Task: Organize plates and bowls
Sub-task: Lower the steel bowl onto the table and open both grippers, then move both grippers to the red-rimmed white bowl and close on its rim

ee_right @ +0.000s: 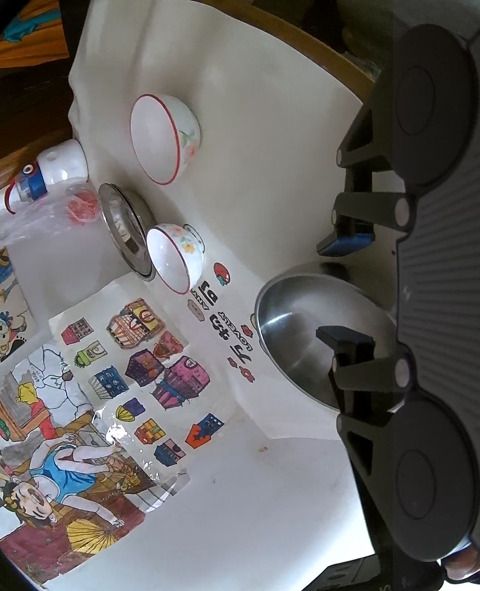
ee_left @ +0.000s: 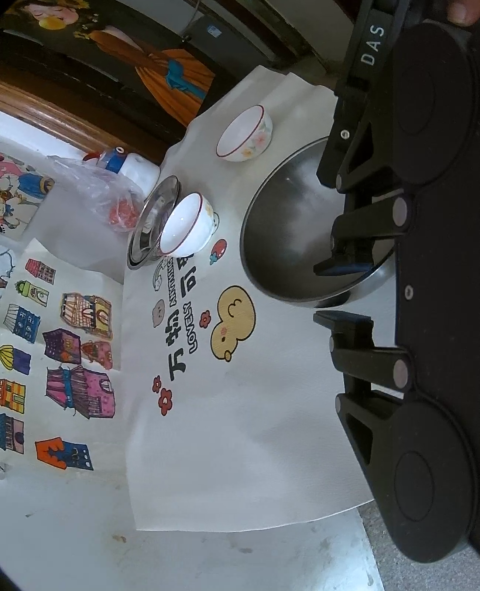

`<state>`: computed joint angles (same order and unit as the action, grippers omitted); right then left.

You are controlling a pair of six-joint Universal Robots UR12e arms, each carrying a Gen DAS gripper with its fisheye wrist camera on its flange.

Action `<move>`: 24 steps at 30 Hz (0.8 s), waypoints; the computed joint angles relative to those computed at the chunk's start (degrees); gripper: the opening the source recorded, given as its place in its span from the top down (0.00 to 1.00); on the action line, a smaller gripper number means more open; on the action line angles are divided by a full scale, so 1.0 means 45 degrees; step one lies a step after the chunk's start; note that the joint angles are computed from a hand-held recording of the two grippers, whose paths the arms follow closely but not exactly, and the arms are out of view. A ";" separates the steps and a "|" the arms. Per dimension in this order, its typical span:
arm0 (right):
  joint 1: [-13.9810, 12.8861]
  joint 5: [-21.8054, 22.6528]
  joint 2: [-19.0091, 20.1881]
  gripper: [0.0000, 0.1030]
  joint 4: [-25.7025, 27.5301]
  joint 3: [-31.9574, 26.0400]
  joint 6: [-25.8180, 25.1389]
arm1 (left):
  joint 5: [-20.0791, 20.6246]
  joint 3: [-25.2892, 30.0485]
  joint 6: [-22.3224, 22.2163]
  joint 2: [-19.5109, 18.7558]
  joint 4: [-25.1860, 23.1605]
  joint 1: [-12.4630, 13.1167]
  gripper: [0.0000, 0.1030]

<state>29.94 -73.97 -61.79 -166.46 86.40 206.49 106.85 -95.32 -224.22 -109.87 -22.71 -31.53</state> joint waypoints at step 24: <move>-0.0712 -0.0284 0.0398 0.00 -0.2065 -0.0061 -0.0318 | 0.2350 0.1273 0.0509 -0.0703 -0.0058 0.0275 0.05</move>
